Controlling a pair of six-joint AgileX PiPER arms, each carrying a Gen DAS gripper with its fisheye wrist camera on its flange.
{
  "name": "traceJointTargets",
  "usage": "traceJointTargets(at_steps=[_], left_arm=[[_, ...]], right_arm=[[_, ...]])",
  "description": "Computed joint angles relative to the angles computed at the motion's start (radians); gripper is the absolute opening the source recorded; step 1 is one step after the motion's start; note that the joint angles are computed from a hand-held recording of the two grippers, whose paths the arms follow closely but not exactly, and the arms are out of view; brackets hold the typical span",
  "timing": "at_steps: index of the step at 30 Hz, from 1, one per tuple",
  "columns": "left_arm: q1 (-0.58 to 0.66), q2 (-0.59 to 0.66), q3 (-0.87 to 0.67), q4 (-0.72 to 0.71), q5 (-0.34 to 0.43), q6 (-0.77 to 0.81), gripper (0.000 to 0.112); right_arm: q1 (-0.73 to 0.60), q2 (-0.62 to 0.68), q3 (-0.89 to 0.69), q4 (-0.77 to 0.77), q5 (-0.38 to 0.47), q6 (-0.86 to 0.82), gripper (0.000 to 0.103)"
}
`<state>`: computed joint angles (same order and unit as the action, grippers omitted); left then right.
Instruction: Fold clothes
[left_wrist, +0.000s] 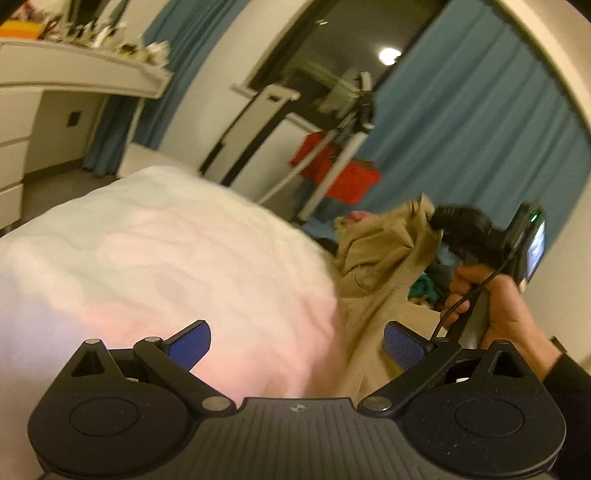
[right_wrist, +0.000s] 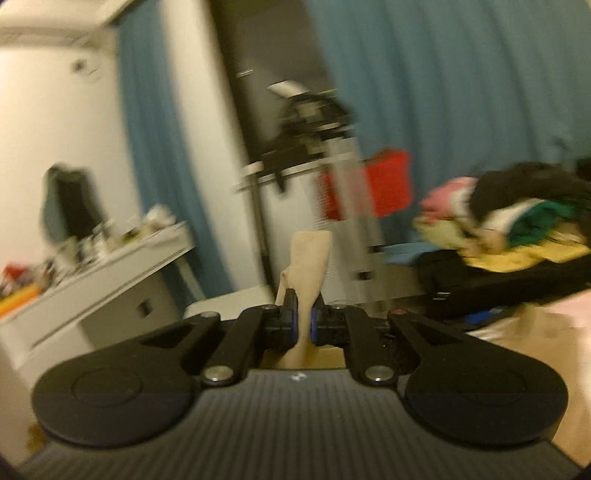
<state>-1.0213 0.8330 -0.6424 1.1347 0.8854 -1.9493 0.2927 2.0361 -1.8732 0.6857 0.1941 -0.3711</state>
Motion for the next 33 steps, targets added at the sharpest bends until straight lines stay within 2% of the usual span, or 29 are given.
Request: traceJointTargets(at_steps=[2,5,8,9,12,14,16,17,18,20,22,25,29,32,33], left_arm=[[-0.056,0.03,-0.007,0.035,0.018,-0.039,0.101],[-0.082,0.086,-0.015,0.066,0.001,-0.058,0.101],[-0.084,0.154,-0.028,0.079,-0.023,-0.064,0.101],[-0.074,0.174,-0.031,0.08,-0.04,-0.068,0.101],[-0.044,0.226,-0.037,0.08,-0.095,-0.086,0.101],[-0.015,0.256,-0.043,0.075,-0.136,-0.079,0.101],[0.029,0.277,-0.047,0.072,-0.183,-0.051,0.101],[0.062,0.288,-0.052,0.069,-0.216,-0.027,0.101],[0.069,0.298,-0.058,0.07,-0.224,-0.017,0.101],[0.06,0.302,-0.066,0.069,-0.216,0.006,0.101],[0.038,0.302,-0.074,0.07,-0.193,0.024,0.101],[-0.01,0.292,-0.086,0.062,-0.138,0.038,0.101],[-0.052,0.257,-0.108,-0.005,-0.088,0.106,0.101],[-0.091,0.236,-0.139,-0.112,-0.041,0.208,0.101],[-0.124,0.238,-0.155,-0.134,0.003,0.228,0.101]], right_arm=[[-0.062,0.024,0.001,0.029,0.011,0.002,0.009],[-0.133,0.104,-0.057,-0.149,0.047,0.198,0.009],[-0.178,0.184,-0.093,-0.185,0.08,0.275,0.009],[-0.189,0.208,-0.099,-0.172,0.088,0.258,0.009],[-0.206,0.238,-0.087,-0.012,0.098,0.06,0.011],[-0.21,0.248,-0.096,0.037,0.122,0.013,0.013],[-0.213,0.229,-0.095,0.037,0.158,0.003,0.025],[-0.215,0.219,-0.095,0.036,0.177,-0.003,0.045],[-0.211,0.187,-0.055,0.075,0.164,-0.044,0.064],[-0.2,0.09,0.076,0.212,0.105,-0.192,0.077],[-0.194,-0.015,0.198,0.356,0.08,-0.347,0.077],[-0.195,-0.194,0.376,0.435,0.088,-0.4,0.077],[-0.199,-0.459,0.61,0.382,0.116,-0.329,0.077],[-0.217,-0.702,0.801,0.333,0.163,-0.28,0.077],[-0.228,-0.784,0.859,0.309,0.193,-0.254,0.077]])
